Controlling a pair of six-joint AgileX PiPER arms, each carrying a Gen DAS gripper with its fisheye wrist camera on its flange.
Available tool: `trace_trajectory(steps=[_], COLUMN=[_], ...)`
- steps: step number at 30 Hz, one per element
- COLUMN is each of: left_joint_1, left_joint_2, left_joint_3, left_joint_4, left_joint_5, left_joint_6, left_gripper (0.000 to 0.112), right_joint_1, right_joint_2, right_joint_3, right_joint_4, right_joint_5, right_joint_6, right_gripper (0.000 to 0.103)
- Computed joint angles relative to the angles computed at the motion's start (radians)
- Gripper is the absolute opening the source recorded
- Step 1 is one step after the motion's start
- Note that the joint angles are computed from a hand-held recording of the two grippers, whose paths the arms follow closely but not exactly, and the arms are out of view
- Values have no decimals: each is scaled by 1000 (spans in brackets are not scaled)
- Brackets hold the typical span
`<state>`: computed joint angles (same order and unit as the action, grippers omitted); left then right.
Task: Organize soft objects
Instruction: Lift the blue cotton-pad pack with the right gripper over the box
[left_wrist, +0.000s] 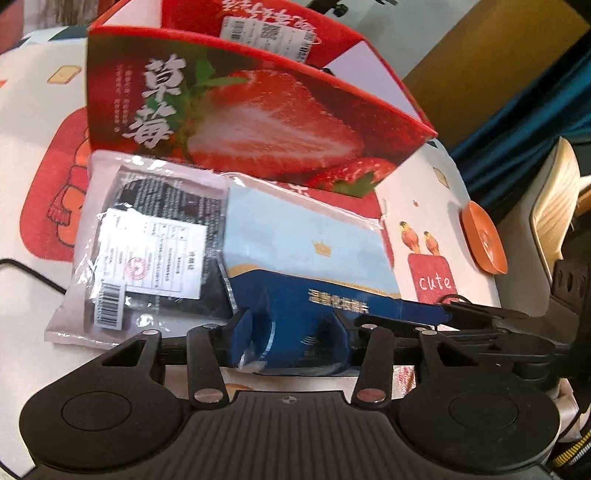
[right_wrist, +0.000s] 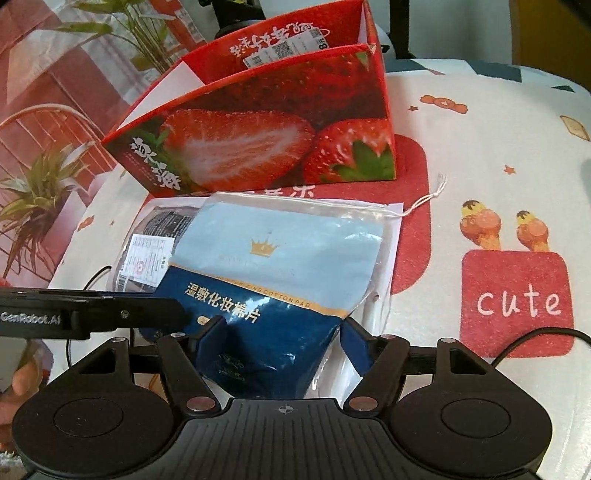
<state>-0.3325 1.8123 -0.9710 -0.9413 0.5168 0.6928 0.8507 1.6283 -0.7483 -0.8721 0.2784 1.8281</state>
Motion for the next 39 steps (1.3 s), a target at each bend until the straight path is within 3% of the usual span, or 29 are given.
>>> trace_trajectory(steps=[7,11,22,27,32,39], left_joint_1=[25,16,12,36,74,159], left_joint_2=[15,16,-75,-168,-260,-279], left_joint_3=[3,0,52,88,105,9], left_joint_4=[-14,0,9,-50,-185,-275], left_joint_5=[17,13,-55,-93,-111,-54], left_joint_6=[2,-11,-1,75,255,338], left_gripper=[46,46,46,45,45,45], right_joint_1=[-3,14,75,114,114,39], right_joint_2=[-50,-28,-13,-28,-40,4], right_joint_3=[58,54,-33,-113,-233,-434], right_joint_4=[1,-106,-196,-192,-202,-177], right_joint_5=[-16,-31,69,169,259,265], right_joint_6=[35,154,144,45,-94,-342], right_gripper=[62,50,39,38,38,39])
